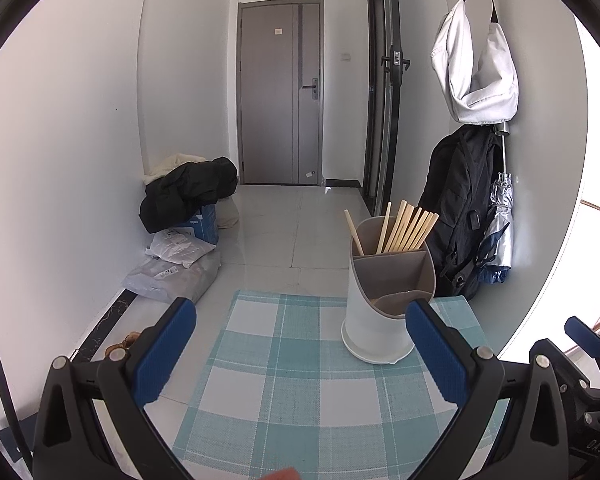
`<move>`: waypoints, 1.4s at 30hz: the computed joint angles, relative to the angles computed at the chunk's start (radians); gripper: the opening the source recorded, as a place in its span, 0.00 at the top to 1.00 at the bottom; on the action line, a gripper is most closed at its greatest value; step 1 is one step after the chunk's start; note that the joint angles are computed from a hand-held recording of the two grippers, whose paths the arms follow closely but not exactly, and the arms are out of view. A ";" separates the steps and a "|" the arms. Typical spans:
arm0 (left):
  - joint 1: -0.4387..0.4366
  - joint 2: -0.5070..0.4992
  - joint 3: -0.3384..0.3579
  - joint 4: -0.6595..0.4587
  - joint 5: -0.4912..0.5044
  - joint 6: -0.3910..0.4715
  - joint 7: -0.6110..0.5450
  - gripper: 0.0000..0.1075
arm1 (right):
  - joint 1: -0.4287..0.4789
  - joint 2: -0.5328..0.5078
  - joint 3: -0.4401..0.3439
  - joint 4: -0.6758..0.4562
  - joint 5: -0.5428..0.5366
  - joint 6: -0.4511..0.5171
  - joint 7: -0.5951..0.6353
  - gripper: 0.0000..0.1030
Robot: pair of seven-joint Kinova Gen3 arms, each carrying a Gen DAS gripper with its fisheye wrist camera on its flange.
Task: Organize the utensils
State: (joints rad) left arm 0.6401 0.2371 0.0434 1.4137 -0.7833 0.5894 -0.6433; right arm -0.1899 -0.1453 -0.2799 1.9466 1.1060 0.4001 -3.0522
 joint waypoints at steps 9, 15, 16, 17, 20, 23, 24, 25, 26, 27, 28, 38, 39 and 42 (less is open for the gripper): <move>-0.003 -0.001 0.003 0.002 0.002 -0.005 -0.001 0.05 | -0.004 0.001 -0.001 -0.001 -0.002 0.005 0.011 0.00; -0.006 -0.004 0.004 0.004 0.012 -0.010 -0.008 0.05 | -0.006 0.000 0.000 -0.001 -0.005 0.006 0.013 0.00; -0.005 -0.006 0.002 0.008 0.010 -0.015 -0.005 0.05 | -0.005 0.000 0.000 -0.001 -0.003 0.004 0.012 0.00; -0.002 -0.007 -0.001 0.011 0.002 -0.016 -0.001 0.05 | -0.005 0.001 -0.001 -0.001 -0.001 0.005 0.011 0.00; 0.008 -0.007 -0.005 0.014 -0.021 -0.009 0.018 0.05 | -0.006 0.000 -0.001 -0.001 -0.001 0.005 0.011 0.00; 0.020 -0.008 -0.011 0.021 -0.057 -0.004 0.050 0.05 | -0.007 0.000 0.001 -0.001 -0.006 0.006 0.015 0.00; 0.019 -0.007 -0.009 0.020 -0.062 -0.003 0.055 0.05 | -0.006 -0.001 0.000 0.000 -0.005 0.006 0.013 0.00; 0.019 -0.007 -0.007 0.021 -0.066 -0.003 0.059 0.05 | -0.005 -0.002 0.001 0.001 -0.005 0.004 0.014 0.00; 0.018 -0.009 -0.008 0.024 -0.073 -0.005 0.066 0.05 | -0.004 -0.002 0.002 0.001 -0.006 0.002 0.016 0.00; 0.016 -0.009 -0.005 0.024 -0.073 -0.005 0.066 0.05 | -0.003 -0.003 0.001 0.002 -0.007 0.001 0.016 0.00; 0.013 -0.008 -0.002 0.023 -0.071 -0.004 0.063 0.05 | -0.002 -0.002 0.001 0.001 -0.007 0.001 0.017 0.00; 0.007 -0.008 0.006 0.016 -0.058 0.002 0.054 0.05 | 0.004 -0.006 -0.003 0.002 -0.017 -0.001 0.032 0.00; 0.009 -0.008 0.005 0.016 -0.061 0.004 0.058 0.05 | 0.004 -0.006 -0.003 0.002 -0.018 0.000 0.033 0.00; 0.008 -0.007 0.005 0.016 -0.062 0.004 0.061 0.05 | 0.006 -0.006 -0.005 0.002 -0.019 0.001 0.033 0.00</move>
